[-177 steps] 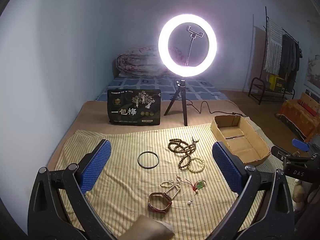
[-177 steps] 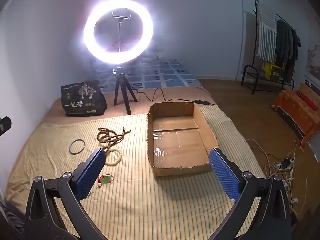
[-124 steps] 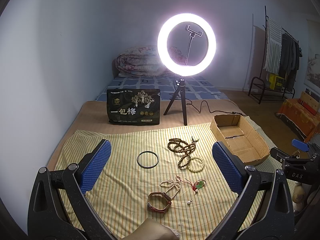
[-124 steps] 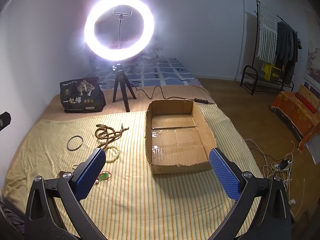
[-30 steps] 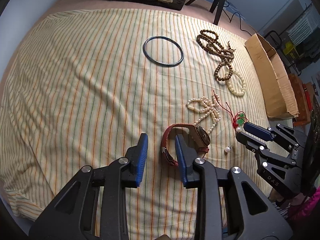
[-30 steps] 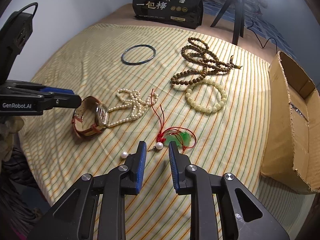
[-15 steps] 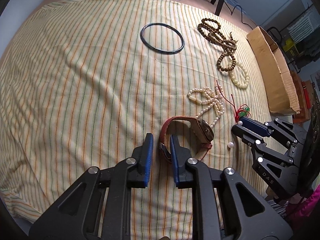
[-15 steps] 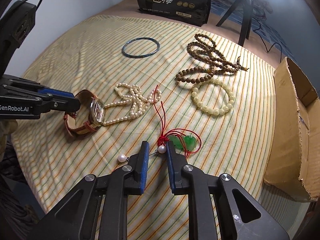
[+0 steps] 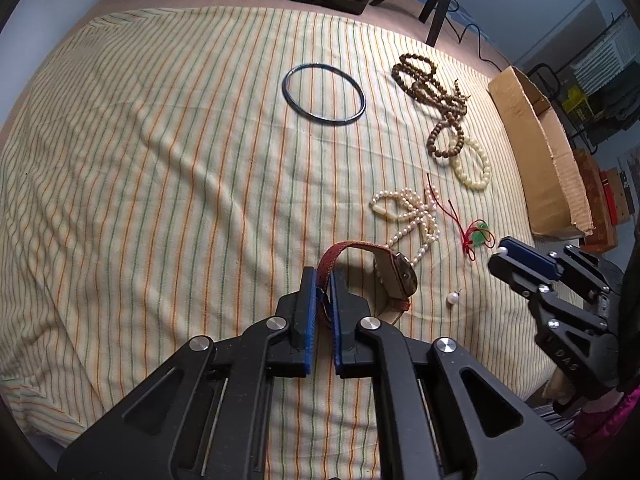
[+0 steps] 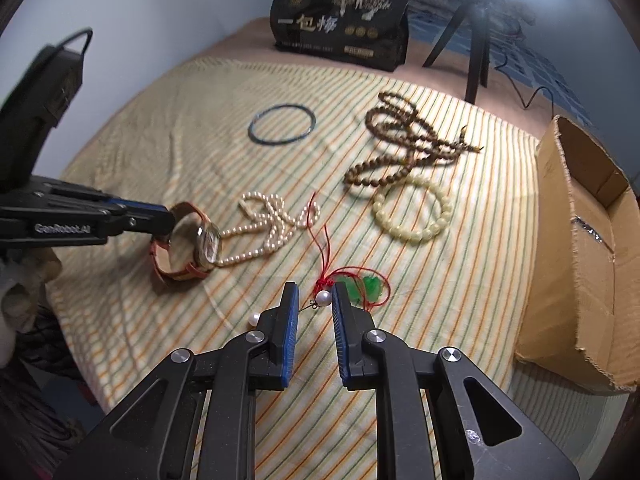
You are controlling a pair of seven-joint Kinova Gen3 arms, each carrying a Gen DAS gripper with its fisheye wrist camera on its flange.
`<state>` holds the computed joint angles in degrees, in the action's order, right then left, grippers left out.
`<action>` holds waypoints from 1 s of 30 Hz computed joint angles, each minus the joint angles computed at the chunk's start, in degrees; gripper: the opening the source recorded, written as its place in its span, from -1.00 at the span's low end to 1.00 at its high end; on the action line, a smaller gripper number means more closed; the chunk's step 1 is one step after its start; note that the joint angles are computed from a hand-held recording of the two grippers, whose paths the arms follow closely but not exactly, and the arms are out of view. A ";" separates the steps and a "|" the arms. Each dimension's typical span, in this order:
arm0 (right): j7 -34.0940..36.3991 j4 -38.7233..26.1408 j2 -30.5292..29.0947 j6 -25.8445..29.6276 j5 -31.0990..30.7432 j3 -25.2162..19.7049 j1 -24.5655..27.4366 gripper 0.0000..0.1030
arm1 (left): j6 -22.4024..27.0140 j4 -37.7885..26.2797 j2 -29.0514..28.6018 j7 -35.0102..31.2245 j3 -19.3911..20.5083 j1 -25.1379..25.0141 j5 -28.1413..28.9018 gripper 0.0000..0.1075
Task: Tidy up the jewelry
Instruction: 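Carry the watch into the cardboard box and open the left tool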
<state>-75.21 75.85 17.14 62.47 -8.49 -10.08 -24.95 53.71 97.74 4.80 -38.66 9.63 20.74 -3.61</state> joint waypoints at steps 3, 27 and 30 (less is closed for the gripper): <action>0.32 -0.43 -0.59 -0.09 -1.70 -0.07 1.03 -0.71 | -0.17 0.13 -0.66 0.96 0.15 0.42 -1.26 -0.91; 0.55 -1.01 -5.29 -4.88 -6.15 1.72 7.05 -0.71 | -2.88 -6.90 -2.15 5.93 2.81 2.57 -8.72 -0.91; 0.28 -0.95 -5.70 -5.44 -6.13 2.13 7.91 -0.71 | -3.07 -9.11 -0.83 5.60 2.78 3.60 -8.96 -0.91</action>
<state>-74.93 74.89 11.44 57.02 -14.63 -7.94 -17.04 50.64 88.63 3.97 -33.05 12.41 24.33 -12.57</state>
